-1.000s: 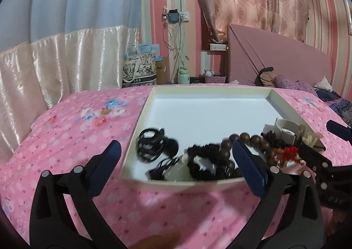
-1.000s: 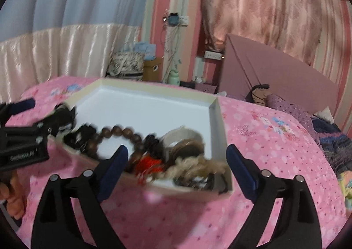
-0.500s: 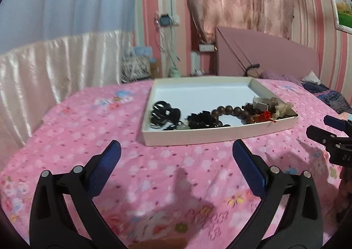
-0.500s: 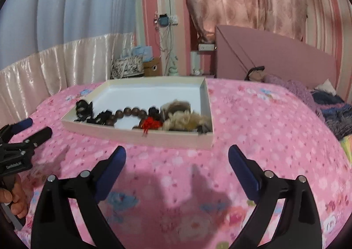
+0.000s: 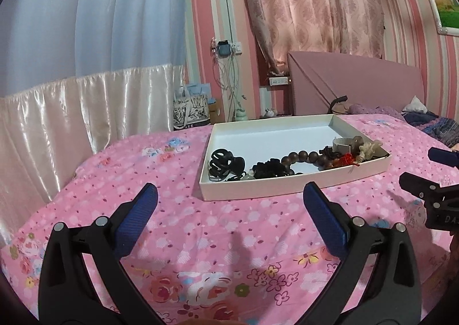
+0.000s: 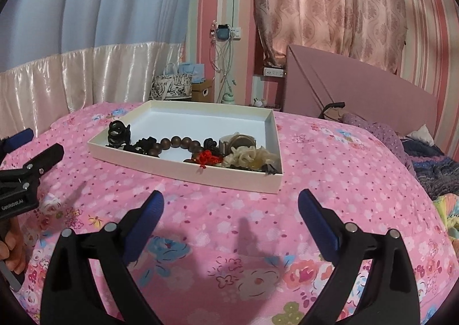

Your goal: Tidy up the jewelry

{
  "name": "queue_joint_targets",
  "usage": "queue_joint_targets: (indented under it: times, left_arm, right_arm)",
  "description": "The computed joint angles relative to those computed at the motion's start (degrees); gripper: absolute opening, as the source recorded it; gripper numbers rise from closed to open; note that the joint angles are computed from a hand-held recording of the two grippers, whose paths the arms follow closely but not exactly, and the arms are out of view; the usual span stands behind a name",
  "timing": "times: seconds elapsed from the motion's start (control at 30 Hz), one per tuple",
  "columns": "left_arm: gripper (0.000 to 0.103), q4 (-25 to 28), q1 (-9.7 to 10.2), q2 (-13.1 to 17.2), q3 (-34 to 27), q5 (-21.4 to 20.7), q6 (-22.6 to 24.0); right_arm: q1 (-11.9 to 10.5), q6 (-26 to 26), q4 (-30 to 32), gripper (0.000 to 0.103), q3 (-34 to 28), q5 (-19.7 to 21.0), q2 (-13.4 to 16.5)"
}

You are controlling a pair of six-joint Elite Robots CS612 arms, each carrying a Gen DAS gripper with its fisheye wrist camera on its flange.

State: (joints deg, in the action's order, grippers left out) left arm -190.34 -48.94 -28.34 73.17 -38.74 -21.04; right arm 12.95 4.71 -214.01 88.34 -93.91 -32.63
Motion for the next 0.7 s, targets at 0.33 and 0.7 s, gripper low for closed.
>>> queue_joint_targets:
  times: [0.33,0.7]
  left_arm:
    - [0.1,-0.4,-0.01,-0.2,0.4,0.0,-1.5]
    - [0.1,-1.7,-0.2,0.1,0.3,0.9,0.0]
  right_arm:
    - [0.0,0.5,0.1,0.094,0.1,-0.1,0.0]
    - [-0.3,1.6,0.9,0.095,0.1,0.8,-0.1]
